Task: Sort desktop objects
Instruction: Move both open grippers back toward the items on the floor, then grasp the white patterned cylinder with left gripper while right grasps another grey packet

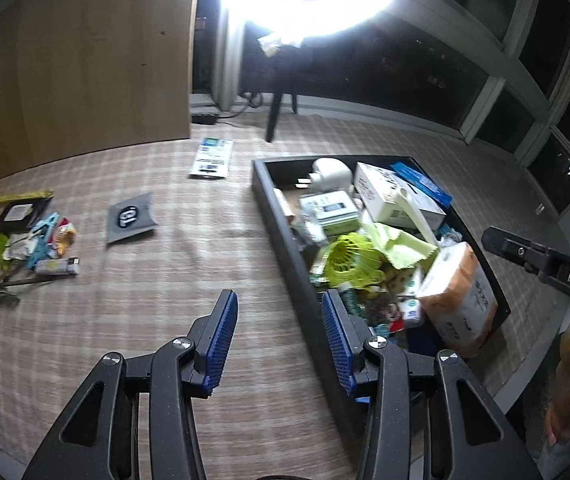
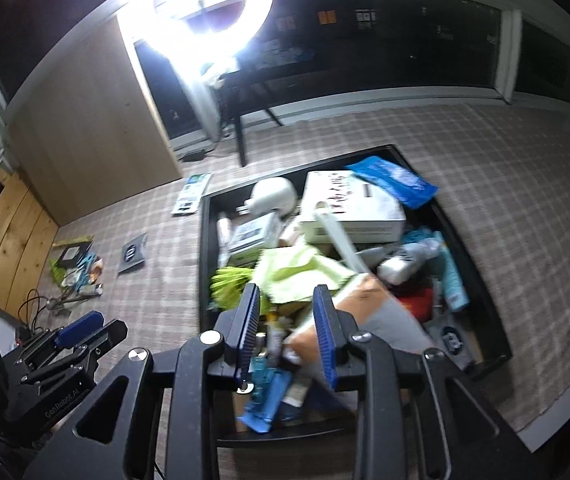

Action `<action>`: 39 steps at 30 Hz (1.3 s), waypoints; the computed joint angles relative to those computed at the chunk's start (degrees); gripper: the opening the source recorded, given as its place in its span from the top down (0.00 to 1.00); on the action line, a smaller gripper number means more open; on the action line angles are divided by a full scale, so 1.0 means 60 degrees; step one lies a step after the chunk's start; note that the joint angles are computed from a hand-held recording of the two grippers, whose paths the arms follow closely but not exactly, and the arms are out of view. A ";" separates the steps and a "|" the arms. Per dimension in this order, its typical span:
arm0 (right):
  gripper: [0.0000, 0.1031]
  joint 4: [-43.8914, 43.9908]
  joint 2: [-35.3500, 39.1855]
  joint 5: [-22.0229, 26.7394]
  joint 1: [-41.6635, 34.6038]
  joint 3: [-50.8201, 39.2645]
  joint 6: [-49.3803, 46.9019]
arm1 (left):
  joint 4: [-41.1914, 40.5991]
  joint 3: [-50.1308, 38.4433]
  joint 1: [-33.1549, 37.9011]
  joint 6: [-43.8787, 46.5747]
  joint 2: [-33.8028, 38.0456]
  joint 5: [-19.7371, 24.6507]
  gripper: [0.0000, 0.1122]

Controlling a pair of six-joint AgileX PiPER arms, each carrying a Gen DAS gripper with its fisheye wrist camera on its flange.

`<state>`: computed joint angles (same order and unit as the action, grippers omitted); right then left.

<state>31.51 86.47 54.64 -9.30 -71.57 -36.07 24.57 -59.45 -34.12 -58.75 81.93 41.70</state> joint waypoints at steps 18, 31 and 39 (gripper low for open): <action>0.67 -0.0603 0.0512 -0.1097 0.3906 -0.0387 0.2195 | -0.3990 0.0879 0.5749 0.6226 -0.1637 -0.0178 0.63; 0.51 -0.1777 0.3339 -0.0286 0.5667 -0.3735 0.3839 | -0.7236 -0.0110 1.0536 1.0358 -0.0480 0.0414 0.62; 0.41 -0.2757 0.6013 0.0986 0.6779 -0.7171 0.4449 | -0.7935 0.0506 1.0636 0.9830 0.1311 -0.0225 0.62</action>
<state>14.97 122.55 60.56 31.38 -114.59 -9.37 -23.04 -56.42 29.70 0.23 89.79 40.34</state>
